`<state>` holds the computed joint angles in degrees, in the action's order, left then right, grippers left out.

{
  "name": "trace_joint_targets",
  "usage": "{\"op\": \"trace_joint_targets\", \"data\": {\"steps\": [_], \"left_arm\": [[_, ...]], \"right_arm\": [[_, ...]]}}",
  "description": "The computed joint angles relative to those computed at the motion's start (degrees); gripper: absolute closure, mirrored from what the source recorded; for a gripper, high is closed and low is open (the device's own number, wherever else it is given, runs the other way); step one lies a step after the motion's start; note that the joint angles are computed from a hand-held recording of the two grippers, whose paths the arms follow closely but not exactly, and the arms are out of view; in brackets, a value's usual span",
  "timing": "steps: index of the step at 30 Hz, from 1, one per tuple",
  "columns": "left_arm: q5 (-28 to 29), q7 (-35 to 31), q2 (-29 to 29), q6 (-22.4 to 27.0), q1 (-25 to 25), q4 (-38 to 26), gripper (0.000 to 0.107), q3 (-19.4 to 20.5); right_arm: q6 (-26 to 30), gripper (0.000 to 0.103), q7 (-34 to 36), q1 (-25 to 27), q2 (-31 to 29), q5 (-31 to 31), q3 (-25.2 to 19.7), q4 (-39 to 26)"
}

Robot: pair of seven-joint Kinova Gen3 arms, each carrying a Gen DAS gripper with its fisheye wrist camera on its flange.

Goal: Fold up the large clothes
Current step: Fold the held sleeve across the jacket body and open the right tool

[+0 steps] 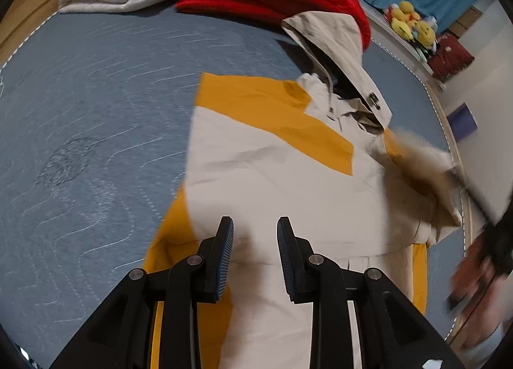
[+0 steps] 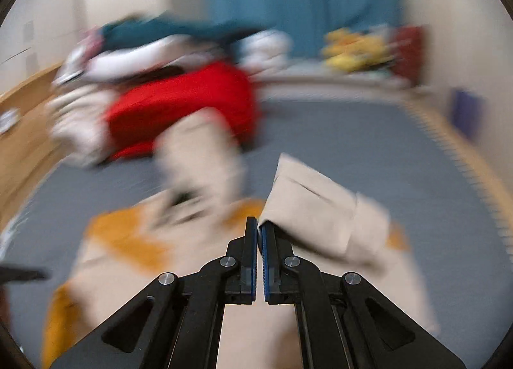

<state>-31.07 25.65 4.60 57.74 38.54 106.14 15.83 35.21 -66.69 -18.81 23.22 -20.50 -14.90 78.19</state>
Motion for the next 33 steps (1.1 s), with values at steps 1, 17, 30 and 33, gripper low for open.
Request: {"op": "trace_joint_targets", "data": {"steps": [1, 17, 30, 33], "left_arm": [[0.3, 0.4, -0.9, -0.7, -0.2, 1.0, 0.082, -0.1], [-3.5, 1.9, 2.6, -5.3, -0.1, -1.0, 0.082, 0.1], [-7.1, -8.0, 12.1, -4.1, 6.7, -11.0, 0.094, -5.3], [-6.0, -10.8, 13.0, -3.9, 7.1, -12.4, 0.094, -6.6]], "right_arm": [[2.0, 0.098, -1.2, -1.1, 1.3, 0.4, -2.0, 0.1], [8.1, 0.067, -15.3, 9.2, -14.8, 0.0, -2.7, 11.9], [9.2, 0.066, -14.8, 7.9, 3.8, -5.8, -3.0, 6.3], [12.5, 0.066, -16.1, 7.7, 10.1, -8.5, -3.1, 2.5]]}}
